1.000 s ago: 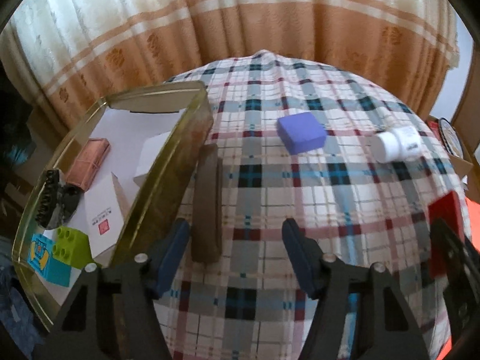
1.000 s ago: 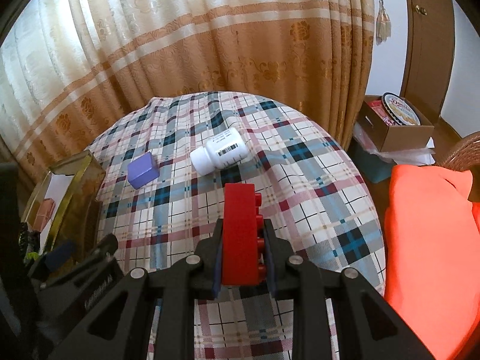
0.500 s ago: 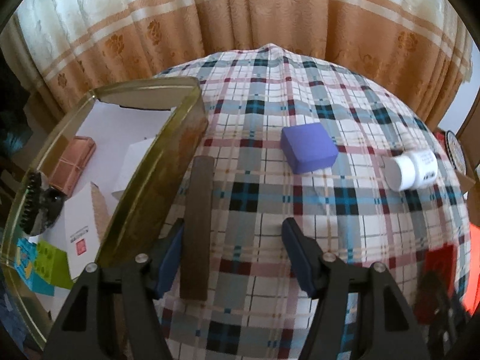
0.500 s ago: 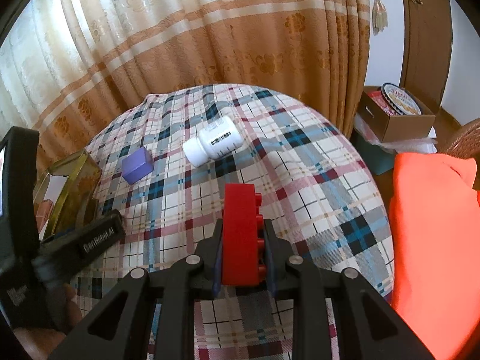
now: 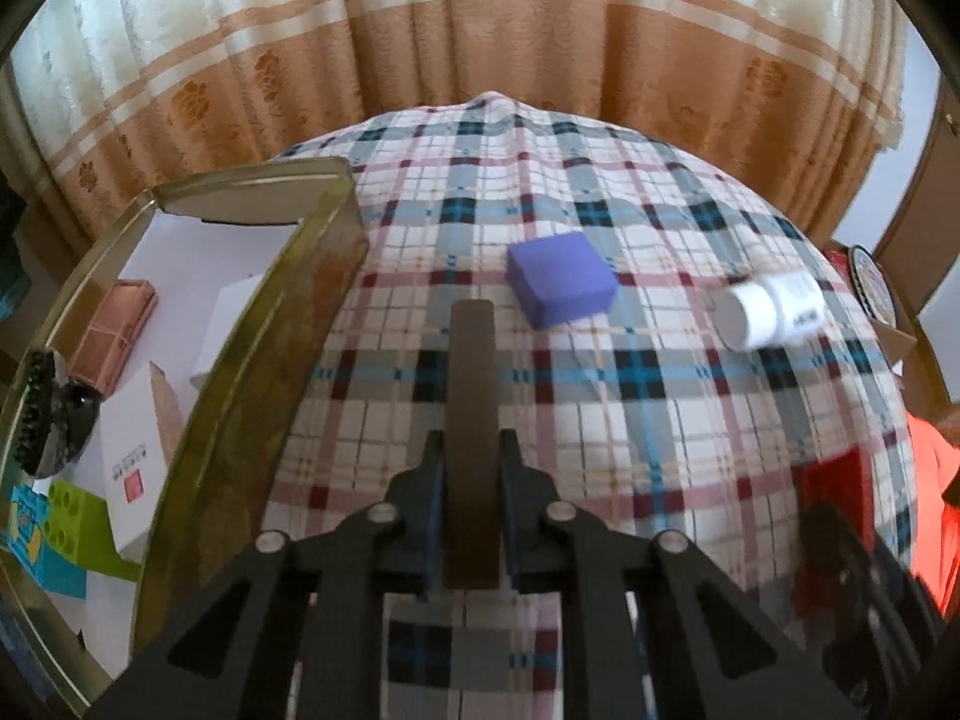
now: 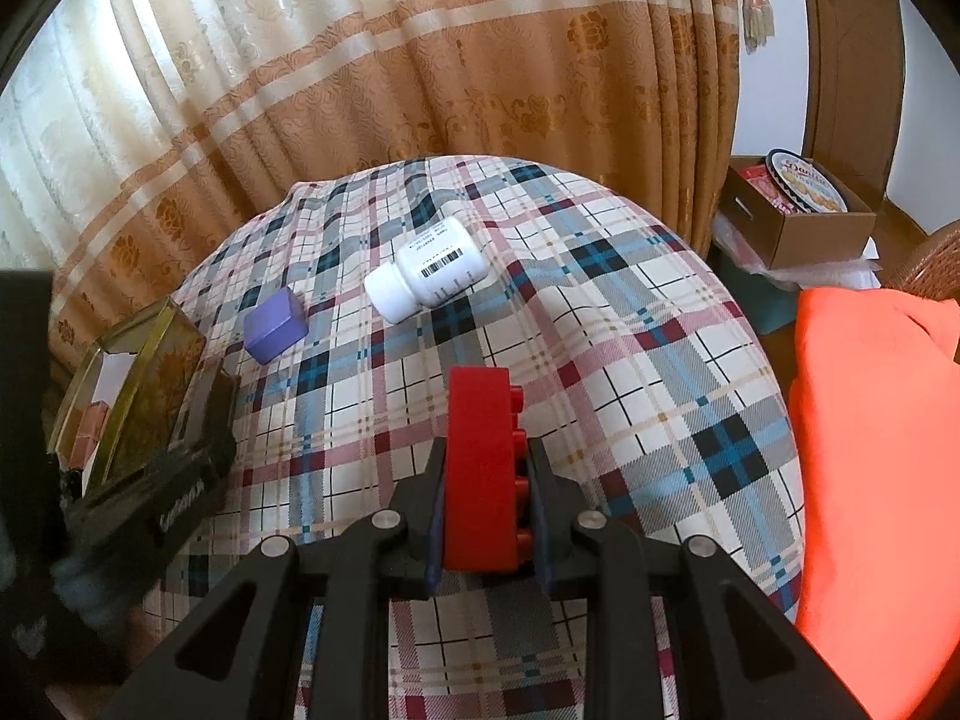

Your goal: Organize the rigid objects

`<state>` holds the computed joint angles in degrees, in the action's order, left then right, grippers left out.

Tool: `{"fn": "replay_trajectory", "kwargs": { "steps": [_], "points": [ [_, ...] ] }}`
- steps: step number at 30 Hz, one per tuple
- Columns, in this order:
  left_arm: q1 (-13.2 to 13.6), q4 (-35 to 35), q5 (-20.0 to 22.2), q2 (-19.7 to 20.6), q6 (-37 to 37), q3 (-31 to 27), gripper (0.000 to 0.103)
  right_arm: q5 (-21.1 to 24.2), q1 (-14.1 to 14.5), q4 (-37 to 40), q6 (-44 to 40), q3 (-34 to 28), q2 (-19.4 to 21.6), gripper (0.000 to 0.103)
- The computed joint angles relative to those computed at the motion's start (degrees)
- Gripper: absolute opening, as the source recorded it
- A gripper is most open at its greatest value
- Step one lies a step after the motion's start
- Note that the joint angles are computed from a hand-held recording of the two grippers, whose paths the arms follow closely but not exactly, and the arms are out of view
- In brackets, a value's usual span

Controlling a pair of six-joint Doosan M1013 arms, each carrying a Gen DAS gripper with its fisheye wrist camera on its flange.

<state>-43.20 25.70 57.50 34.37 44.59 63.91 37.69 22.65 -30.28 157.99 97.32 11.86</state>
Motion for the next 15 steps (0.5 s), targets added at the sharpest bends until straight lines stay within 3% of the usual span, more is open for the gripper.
{"fn": "replay_trajectory", "kwargs": {
  "steps": [8, 15],
  "points": [
    [0.0, -3.4, -4.9, -4.0, 8.6, 6.1, 0.015, 0.8, 0.2, -0.8, 0.0, -0.1, 0.1, 0.025],
    [-0.8, -0.2, -7.1, -6.6, 8.7, 10.8, 0.015, 1.4, 1.3, -1.4, -0.3, -0.6, 0.4, 0.025]
  ]
}}
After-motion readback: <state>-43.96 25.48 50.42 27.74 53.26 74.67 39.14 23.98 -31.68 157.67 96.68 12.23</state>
